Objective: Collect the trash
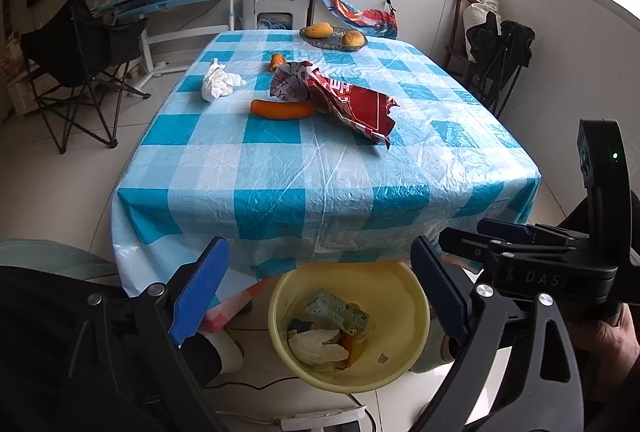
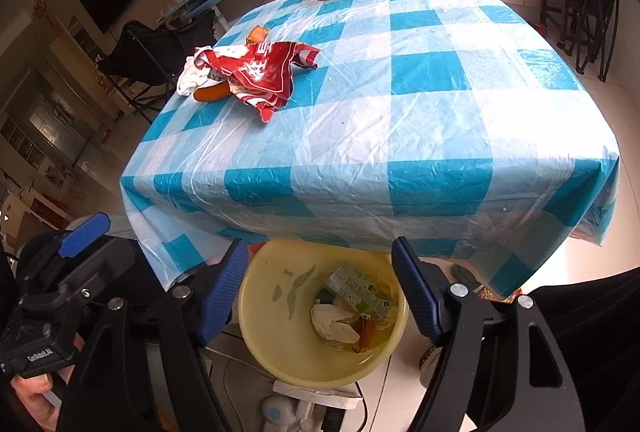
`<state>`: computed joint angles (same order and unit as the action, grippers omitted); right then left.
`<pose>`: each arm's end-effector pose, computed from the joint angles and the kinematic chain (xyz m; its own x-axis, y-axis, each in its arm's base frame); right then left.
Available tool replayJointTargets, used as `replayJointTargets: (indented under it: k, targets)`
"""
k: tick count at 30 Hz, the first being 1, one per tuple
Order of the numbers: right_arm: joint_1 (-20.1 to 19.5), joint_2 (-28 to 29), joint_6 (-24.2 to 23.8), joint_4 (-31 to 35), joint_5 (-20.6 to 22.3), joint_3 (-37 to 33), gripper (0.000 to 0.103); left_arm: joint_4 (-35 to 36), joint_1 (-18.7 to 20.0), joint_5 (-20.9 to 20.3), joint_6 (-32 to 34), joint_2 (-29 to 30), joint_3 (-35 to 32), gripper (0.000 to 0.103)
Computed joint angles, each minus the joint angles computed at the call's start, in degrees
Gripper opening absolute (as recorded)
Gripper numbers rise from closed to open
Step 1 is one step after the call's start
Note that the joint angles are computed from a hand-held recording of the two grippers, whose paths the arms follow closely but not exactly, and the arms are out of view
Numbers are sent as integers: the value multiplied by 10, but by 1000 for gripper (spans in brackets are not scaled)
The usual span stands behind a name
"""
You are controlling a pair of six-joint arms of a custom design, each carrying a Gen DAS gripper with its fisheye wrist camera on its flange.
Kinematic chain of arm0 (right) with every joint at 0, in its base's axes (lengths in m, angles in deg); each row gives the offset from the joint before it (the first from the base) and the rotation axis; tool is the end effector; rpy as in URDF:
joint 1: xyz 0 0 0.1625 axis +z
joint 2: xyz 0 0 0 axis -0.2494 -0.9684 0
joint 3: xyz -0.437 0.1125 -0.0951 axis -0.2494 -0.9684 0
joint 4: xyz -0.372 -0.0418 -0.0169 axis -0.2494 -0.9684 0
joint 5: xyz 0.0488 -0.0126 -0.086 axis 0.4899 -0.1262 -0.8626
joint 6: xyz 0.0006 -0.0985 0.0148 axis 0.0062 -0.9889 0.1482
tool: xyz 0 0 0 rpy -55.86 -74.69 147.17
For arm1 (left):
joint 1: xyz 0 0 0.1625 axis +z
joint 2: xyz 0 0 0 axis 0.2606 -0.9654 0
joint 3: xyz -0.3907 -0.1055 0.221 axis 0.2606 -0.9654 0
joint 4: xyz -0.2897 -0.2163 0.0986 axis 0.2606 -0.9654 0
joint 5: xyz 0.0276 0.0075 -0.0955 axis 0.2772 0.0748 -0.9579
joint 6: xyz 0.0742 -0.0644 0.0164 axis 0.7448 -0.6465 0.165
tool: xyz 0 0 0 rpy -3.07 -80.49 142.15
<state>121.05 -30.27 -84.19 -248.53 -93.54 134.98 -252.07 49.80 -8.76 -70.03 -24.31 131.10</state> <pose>0.2260 -0.4136 -0.0722 -0.8721 -0.2947 0.3907 -0.4318 0.8392 -0.3307 0.0178 -0.4457 0.1886 -0.7738 -0.0303 -0.6327 0.4247 0.7163 -0.5537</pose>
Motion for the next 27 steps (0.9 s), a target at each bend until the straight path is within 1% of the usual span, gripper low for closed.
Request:
replayJointTargets:
  k: [4, 8, 13, 18, 27]
  targets:
    - [7, 6, -7, -4, -18, -5, 75, -2, 2, 2, -7, -3, -2, 93]
    - [14, 12, -9, -13, -34, -9, 80, -1, 4, 7, -15, -4, -6, 94]
    - [20, 17, -10, -1, -51, -18, 80, 10, 8, 14, -25, -6, -10, 95]
    - [28, 24, -23, 6, -64, -27, 80, 18, 8, 18, -30, -7, -12, 95]
    - [36, 32, -40, 17, -78, -35, 80, 35, 15, 14, -42, -12, -16, 95]
